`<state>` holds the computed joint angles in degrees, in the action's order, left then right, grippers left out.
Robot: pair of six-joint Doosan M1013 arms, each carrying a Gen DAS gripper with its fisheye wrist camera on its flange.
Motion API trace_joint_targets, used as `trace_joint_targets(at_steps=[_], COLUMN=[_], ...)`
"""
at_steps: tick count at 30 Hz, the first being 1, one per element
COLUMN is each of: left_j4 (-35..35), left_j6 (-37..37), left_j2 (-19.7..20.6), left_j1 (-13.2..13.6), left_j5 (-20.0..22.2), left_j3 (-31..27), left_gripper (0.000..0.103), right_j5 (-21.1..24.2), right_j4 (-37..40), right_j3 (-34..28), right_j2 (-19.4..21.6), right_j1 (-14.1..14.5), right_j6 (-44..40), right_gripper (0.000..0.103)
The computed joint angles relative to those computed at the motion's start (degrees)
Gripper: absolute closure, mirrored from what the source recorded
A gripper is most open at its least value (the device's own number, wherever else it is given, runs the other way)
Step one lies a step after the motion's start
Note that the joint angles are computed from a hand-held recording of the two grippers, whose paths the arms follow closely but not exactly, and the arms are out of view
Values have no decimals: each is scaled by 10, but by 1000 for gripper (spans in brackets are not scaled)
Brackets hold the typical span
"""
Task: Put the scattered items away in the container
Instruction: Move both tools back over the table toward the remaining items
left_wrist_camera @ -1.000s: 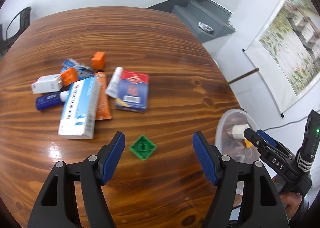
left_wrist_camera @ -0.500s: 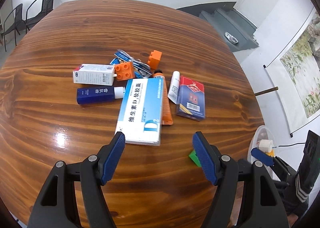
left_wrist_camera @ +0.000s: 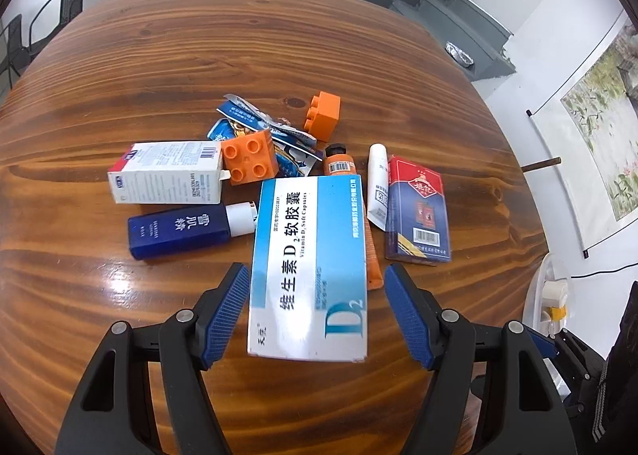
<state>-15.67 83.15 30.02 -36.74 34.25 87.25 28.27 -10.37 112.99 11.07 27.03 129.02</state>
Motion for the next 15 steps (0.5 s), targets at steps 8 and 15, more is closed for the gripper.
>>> trace_joint_targets(at_steps=[8,15], left_j4=[22,5], left_j6=[9,30], left_j2=[16,27], left_j1=[-3,-1], left_j5=[13,21], left_j3=[-17,-24], left_gripper=[29,29], right_j5=[5,2], right_j4=[17,29], right_j3=[-10,-21], right_j2=[14,27], right_j1=[-1,-1], right_j6=[-19,-41], right_gripper=[25,25])
